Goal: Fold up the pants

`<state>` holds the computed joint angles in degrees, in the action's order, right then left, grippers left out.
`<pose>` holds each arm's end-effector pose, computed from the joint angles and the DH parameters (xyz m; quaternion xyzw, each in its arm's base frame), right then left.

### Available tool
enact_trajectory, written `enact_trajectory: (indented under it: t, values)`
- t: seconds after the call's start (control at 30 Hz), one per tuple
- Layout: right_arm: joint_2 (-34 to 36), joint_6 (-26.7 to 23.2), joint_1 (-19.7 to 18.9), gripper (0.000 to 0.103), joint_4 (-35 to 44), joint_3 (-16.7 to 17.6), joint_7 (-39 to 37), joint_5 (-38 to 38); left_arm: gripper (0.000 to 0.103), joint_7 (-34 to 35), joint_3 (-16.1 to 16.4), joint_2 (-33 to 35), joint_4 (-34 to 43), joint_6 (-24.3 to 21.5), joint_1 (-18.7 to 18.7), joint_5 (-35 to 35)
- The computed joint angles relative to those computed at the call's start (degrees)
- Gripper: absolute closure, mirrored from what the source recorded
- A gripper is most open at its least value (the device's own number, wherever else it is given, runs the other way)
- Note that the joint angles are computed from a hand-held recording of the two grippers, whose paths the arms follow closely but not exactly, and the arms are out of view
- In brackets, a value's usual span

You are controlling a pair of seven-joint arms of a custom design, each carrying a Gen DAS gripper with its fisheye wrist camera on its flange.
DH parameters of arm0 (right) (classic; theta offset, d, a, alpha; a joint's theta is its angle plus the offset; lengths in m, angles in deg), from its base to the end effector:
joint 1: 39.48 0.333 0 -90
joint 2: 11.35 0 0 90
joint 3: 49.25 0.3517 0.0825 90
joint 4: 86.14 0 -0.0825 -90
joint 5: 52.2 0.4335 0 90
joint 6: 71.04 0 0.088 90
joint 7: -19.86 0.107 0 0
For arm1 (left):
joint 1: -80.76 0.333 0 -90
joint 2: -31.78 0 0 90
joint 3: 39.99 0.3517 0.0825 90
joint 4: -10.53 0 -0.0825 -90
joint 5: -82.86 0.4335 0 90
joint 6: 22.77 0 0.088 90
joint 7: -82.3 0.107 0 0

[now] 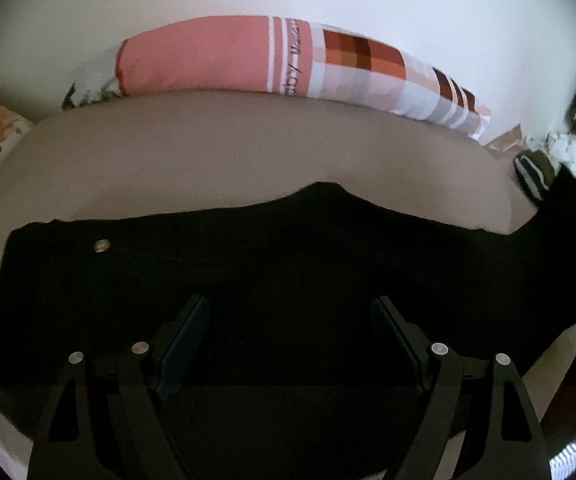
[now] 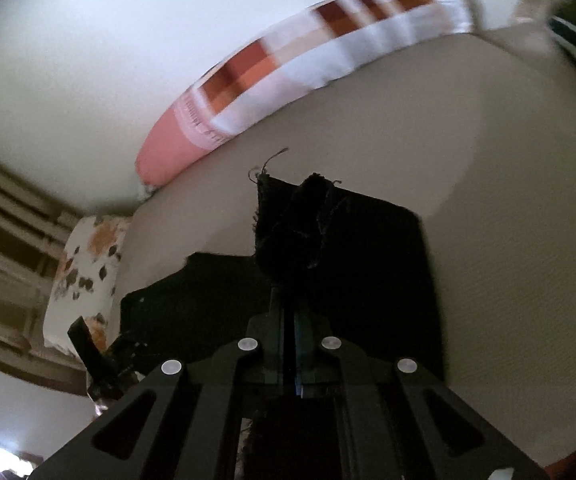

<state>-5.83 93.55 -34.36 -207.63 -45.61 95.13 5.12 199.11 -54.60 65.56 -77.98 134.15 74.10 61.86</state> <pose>0.6311 0.0484 0.4280 -0.4759 0.7876 -0.0270 0.3906 0.7694 -0.2402 0.3870 -0.4960 0.7976 -0.3292 0.0969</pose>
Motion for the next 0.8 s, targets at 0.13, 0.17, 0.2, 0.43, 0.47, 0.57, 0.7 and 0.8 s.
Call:
enact_trajectory:
  t: [0.13,0.17,0.2,0.43,0.47,0.57,0.7,0.8]
  values:
    - [6.2,-1.5,1.6,0.099,7.8,1.3,5.6,-8.2,0.020,4.8,-3.0,-1.7,-3.1,1.7,4.0,-4.3]
    - [7.9,-2.0,1.7,0.099,9.7,1.9,6.8,-10.0,0.020,6.0,-3.6,-2.0,-3.7,2.1,4.8,-5.4]
    - [10.0,-2.7,1.9,0.099,12.1,2.5,8.1,-12.3,0.020,7.1,-4.1,-2.2,-4.0,2.2,5.6,-6.6]
    - [23.0,-7.4,5.0,0.099,27.0,4.2,17.6,-27.9,0.020,12.5,-5.5,-3.2,-4.8,1.7,8.5,-13.3]
    - [25.0,-8.6,5.5,0.099,29.3,4.3,19.0,-29.9,0.020,13.1,-5.5,-3.3,-4.9,1.4,8.8,-14.1]
    - [29.9,-12.3,6.7,0.099,35.2,4.5,23.0,-35.5,0.020,14.4,-5.4,-3.3,-4.6,0.2,9.2,-15.9]
    - [33.7,-14.5,6.8,0.094,39.1,5.4,26.0,-40.9,0.020,16.2,-5.3,-3.2,-4.2,-1.6,9.3,-17.6]
    - [33.7,-13.2,3.9,0.082,38.5,9.0,25.2,-39.1,0.020,16.4,-5.1,-2.8,-3.1,-4.5,9.1,-18.7]
